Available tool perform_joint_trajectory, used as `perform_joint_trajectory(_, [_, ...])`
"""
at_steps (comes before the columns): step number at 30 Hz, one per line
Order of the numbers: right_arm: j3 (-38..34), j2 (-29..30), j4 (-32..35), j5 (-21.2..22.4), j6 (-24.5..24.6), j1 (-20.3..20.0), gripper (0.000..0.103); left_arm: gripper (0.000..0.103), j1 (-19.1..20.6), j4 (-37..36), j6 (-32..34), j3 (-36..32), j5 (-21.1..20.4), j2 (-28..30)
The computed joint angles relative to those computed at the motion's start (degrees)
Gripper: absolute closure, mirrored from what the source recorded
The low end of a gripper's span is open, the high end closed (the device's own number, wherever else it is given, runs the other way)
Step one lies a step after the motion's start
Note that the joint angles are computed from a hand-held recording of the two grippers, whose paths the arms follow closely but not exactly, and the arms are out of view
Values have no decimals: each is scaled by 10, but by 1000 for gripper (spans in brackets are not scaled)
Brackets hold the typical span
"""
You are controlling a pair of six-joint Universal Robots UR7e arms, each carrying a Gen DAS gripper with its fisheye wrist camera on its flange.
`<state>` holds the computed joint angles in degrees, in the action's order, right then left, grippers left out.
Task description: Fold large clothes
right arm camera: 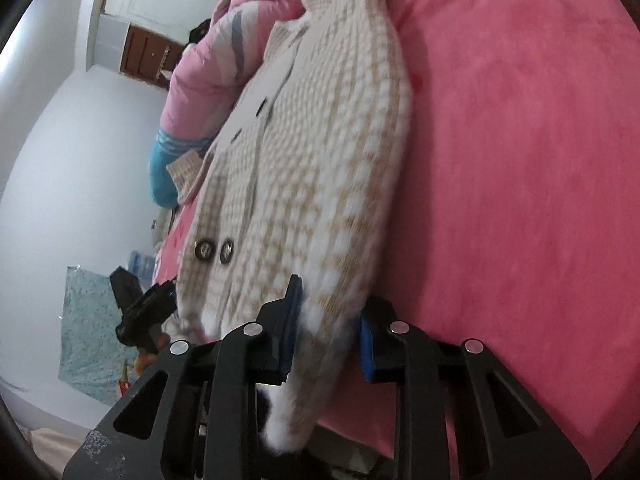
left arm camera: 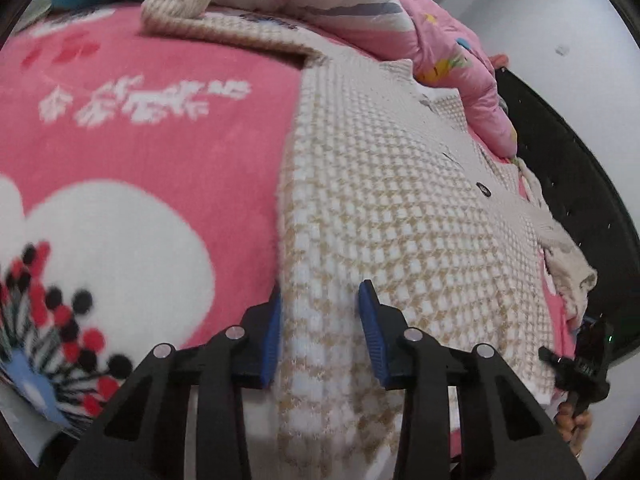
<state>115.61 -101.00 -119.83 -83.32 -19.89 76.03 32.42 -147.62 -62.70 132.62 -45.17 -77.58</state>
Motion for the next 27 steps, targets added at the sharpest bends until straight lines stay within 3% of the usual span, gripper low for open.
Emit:
perform_joint_trajectory(1, [-1, 8, -10, 4, 4, 2, 80, 67, 4, 4, -10, -7, 0, 6])
perform_joint_trajectory(3, [3, 21, -40, -5, 1, 8, 92, 69, 11, 7, -19, -22, 12, 20])
perform_joint_trajectory(5, [5, 27, -62, -19, 4, 19, 96, 80, 8, 54, -35, -42, 41, 32])
perform_joint_trajectory(6, [5, 22, -67, -23, 3, 27, 97, 91, 0, 95, -51, -56, 55, 36])
perform_joint_trajectory(9, [-10, -13, -61, 9, -19, 40, 99, 95, -41, 195, -86, -76, 97, 23])
perform_joint_trajectory(12, [-44, -34, -34, 35, -32, 49, 99, 95, -81, 242, -95, -89, 117, 5])
perform_joint_trajectory(16, [-72, -69, 3, 47, -47, 45, 99, 96, -128, 301, -125, -104, 109, -1])
perform_joint_trajectory(21, [-66, -137, 91, 57, -74, -4, 99, 96, -195, 378, -226, -85, 46, -32])
perform_joint_trajectory(25, [-19, -163, 97, 9, -68, -37, 98, 95, -211, 387, -277, -52, 5, -41])
perform_joint_trajectory(27, [0, -150, 71, -50, -44, -32, 93, 94, -195, 358, -273, -31, -20, -36])
